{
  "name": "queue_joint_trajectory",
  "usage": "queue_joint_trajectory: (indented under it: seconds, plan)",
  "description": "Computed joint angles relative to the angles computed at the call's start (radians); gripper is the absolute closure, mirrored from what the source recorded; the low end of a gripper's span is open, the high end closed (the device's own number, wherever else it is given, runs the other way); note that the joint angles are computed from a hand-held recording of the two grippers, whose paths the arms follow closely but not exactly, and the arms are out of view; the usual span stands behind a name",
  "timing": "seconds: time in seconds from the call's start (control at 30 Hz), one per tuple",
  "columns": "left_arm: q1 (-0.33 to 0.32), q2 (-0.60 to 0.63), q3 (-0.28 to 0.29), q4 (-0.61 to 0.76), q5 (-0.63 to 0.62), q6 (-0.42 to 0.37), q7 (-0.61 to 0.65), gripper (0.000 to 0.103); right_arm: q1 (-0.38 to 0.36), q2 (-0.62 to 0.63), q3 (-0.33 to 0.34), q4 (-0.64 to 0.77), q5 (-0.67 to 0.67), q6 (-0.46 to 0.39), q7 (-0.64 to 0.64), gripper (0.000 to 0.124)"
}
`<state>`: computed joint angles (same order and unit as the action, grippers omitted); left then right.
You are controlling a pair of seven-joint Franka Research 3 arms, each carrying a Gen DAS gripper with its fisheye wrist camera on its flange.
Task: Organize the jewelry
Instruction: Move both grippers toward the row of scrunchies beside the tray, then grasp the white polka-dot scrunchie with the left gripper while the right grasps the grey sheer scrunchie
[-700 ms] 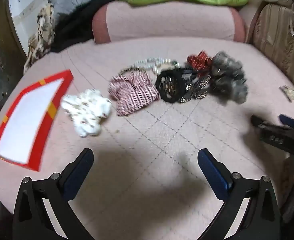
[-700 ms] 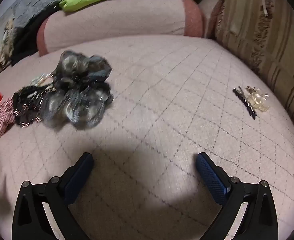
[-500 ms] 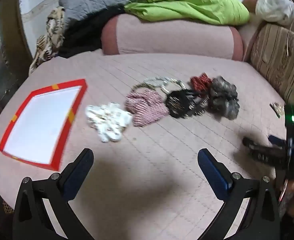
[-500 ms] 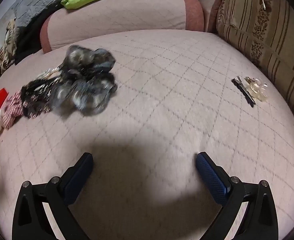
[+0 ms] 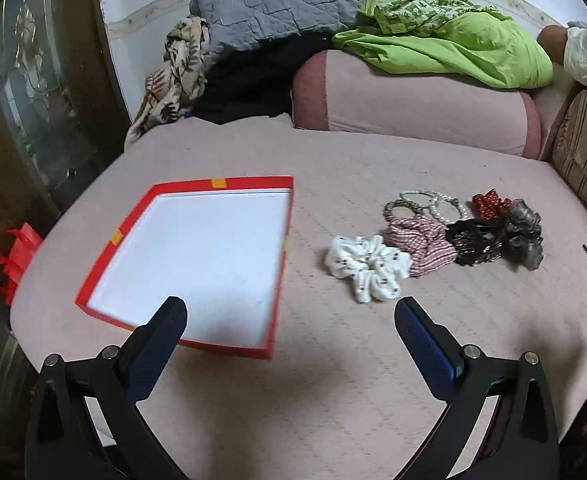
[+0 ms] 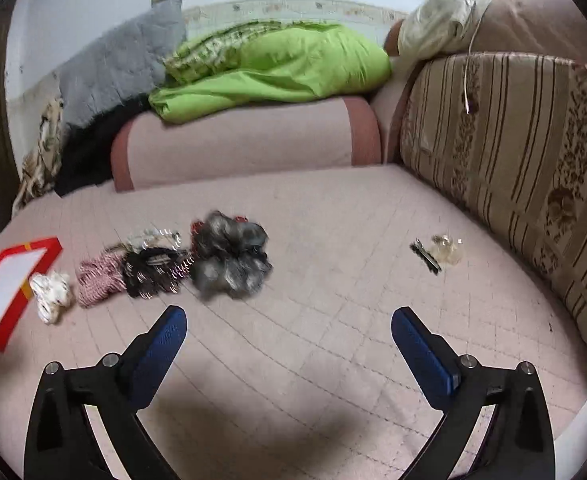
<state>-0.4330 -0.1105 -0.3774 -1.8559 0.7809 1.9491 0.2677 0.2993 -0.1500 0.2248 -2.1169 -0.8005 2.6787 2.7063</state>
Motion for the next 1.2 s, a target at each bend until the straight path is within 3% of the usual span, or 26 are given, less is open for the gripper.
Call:
queue_joint_trajectory:
  seconds: [0.07, 0.1, 0.2, 0.33, 0.43, 0.53, 0.6, 0.67, 0.73, 0.87, 0.93, 1.1, 1.13, 1.2]
  plan:
    - [0.0, 0.002, 0.0, -0.002, -0.001, -0.004, 0.002, 0.0, 0.017, 0.027, -0.012, 0.016, 0.057, 0.026, -0.08, 0.021]
    - [0.0, -0.008, 0.003, -0.015, -0.009, 0.012, 0.003, 0.0, 0.027, 0.046, -0.013, 0.039, 0.087, -0.001, -0.129, 0.022]
    - [0.002, 0.009, 0.007, -0.009, -0.026, 0.05, 0.026, 0.0, 0.026, 0.052, 0.009, 0.03, -0.034, -0.007, -0.052, 0.023]
    - [0.004, 0.049, 0.021, 0.03, -0.05, 0.111, 0.07, 0.0, 0.058, 0.073, -0.026, 0.027, 0.021, 0.011, -0.091, 0.031]
    - [0.008, 0.098, 0.035, 0.075, -0.07, 0.131, 0.115, 0.0, 0.062, 0.077, -0.058, 0.005, 0.182, 0.067, -0.161, 0.043]
    - [0.013, 0.175, 0.061, 0.14, -0.103, 0.155, 0.172, 0.0, 0.07, 0.112, -0.084, 0.032, 0.434, 0.06, -0.354, 0.047]
    - [0.022, 0.222, 0.082, 0.176, -0.159, 0.17, 0.206, 0.007, 0.069, 0.135, -0.096, 0.047, 0.555, 0.08, -0.447, 0.048]
    - [0.035, 0.266, 0.098, 0.208, -0.229, 0.178, 0.235, 0.022, 0.063, 0.164, -0.106, 0.076, 0.572, 0.094, -0.449, 0.048]
    - [0.046, 0.294, 0.11, 0.221, -0.289, 0.199, 0.257, 0.029, 0.062, 0.191, -0.116, 0.108, 0.608, 0.103, -0.471, 0.048]
    - [0.052, 0.333, 0.125, 0.237, -0.343, 0.242, 0.269, 0.029, 0.056, 0.264, -0.122, 0.191, 0.786, 0.116, -0.583, 0.062]
    - [0.056, 0.35, 0.129, 0.246, -0.367, 0.263, 0.283, 0.029, 0.052, 0.313, -0.118, 0.248, 0.878, 0.111, -0.649, 0.064]
    - [0.063, 0.379, 0.132, 0.256, -0.429, 0.3, 0.312, 0.029, 0.073, 0.404, -0.132, 0.353, 0.944, 0.095, -0.708, 0.064]
    - [0.062, 0.382, 0.134, 0.257, -0.432, 0.301, 0.316, 0.033, 0.081, 0.426, -0.139, 0.383, 0.943, 0.077, -0.708, 0.064]
    - [0.061, 0.391, 0.13, 0.263, -0.449, 0.302, 0.336, 0.066, 0.096, 0.459, -0.152, 0.425, 0.934, 0.05, -0.705, 0.069]
